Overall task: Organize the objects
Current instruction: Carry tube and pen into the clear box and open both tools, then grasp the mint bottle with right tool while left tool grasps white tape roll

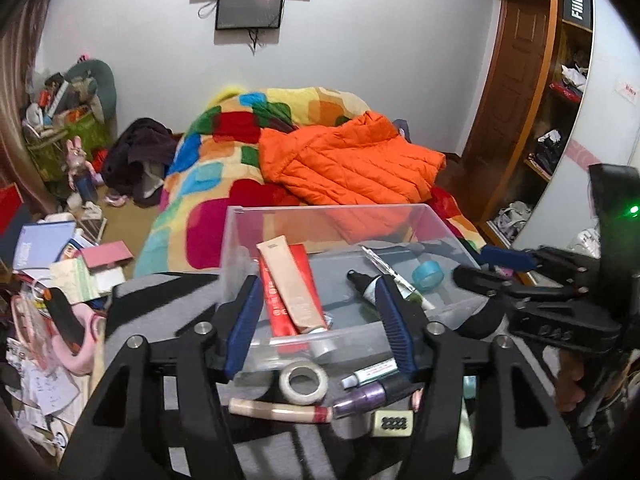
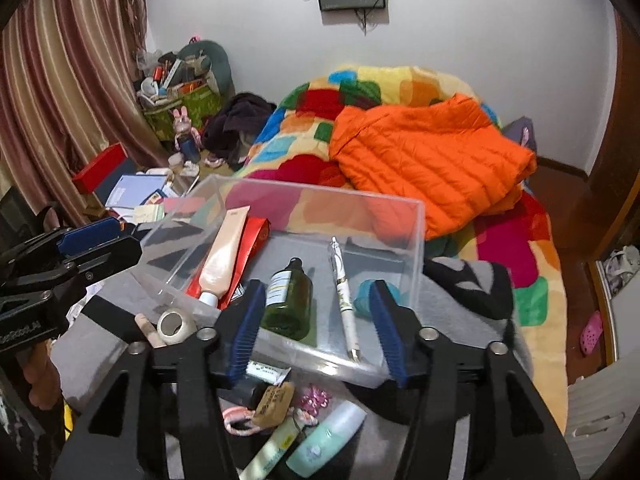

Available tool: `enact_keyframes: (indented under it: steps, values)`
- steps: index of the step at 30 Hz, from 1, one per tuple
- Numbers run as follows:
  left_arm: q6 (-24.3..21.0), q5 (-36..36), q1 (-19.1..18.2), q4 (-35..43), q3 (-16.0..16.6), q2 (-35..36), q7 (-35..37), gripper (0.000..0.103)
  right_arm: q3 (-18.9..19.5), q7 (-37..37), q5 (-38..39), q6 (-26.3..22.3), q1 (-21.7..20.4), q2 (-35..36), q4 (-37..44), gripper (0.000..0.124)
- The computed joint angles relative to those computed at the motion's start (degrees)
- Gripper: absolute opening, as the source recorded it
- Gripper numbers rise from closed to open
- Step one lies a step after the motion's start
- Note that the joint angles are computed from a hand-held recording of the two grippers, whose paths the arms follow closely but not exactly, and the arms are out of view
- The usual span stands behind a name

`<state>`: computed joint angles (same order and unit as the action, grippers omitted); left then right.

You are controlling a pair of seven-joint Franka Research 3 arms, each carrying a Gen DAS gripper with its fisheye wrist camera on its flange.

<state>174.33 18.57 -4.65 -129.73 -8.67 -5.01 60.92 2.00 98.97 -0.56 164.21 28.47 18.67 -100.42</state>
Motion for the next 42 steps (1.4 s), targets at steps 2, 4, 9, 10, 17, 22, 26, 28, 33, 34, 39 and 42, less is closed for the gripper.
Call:
enact_keyframes:
  steps: [2,4,9,10,17,22,26,28,33,34,39,42]
  values:
    - [0.1,0.9,0.4,-1.0,-0.1,-1.0,-0.7,0.064,0.0,0.2,0.1,1.3,0.0,-1.6,-2.1,0.054]
    - [0.0,1.3,0.6,-2.1,0.0,-1.9,-0.9,0.066,-0.2,0.8,-0.1,2.4,0.0,-3.1,-4.2,0.057]
    - [-1.2,2.2,1.4,-4.7,0.0,-3.6,-1.4,0.067,-1.4,4.2,-2.8,4.9,0.4,-6.7,-9.6,0.064]
    - [-1.5,1.8,1.2,-5.2,0.2,-3.8,-1.0,0.067,-1.6,4.9,-3.5,5.1,0.4,-7.2,-10.5,0.064]
    - [-3.6,-1.7,0.0,-7.0,1.1,-2.7,1.7,0.067,1.8,3.5,2.0,5.0,-3.5,-10.0,-16.7,0.065]
    - [-4.5,-4.5,-0.9,-6.6,0.9,-0.6,4.0,0.067,3.2,1.7,6.7,2.5,-4.7,-8.3,-17.0,0.065]
    - [-5.8,-6.1,-1.2,-5.4,0.6,1.1,5.4,0.067,4.6,-1.3,11.0,0.2,-5.3,-6.1,-15.8,0.065]
    - [-6.3,-5.9,-1.1,-4.9,0.4,1.6,5.4,0.067,4.6,-1.9,11.5,-0.2,-4.9,-5.5,-15.4,0.065]
    - [-8.4,-7.6,-1.2,-2.6,0.1,3.8,6.5,0.067,4.0,-2.5,11.5,1.1,-3.5,-4.9,-15.6,0.064]
    - [-8.7,-7.6,-1.2,-2.2,0.0,4.2,6.5,0.067,3.7,-2.1,11.1,1.3,-3.3,-5.0,-15.7,0.064]
    - [-10.3,-3.3,-1.1,-0.7,-0.3,5.5,2.5,0.064,3.2,-1.2,11.0,1.3,-3.8,-5.4,-16.9,0.060]
    - [-10.3,-7.1,-1.0,-0.6,-0.4,5.9,5.3,0.051,2.9,-0.6,10.3,1.2,-3.7,-5.8,-17.2,0.056]
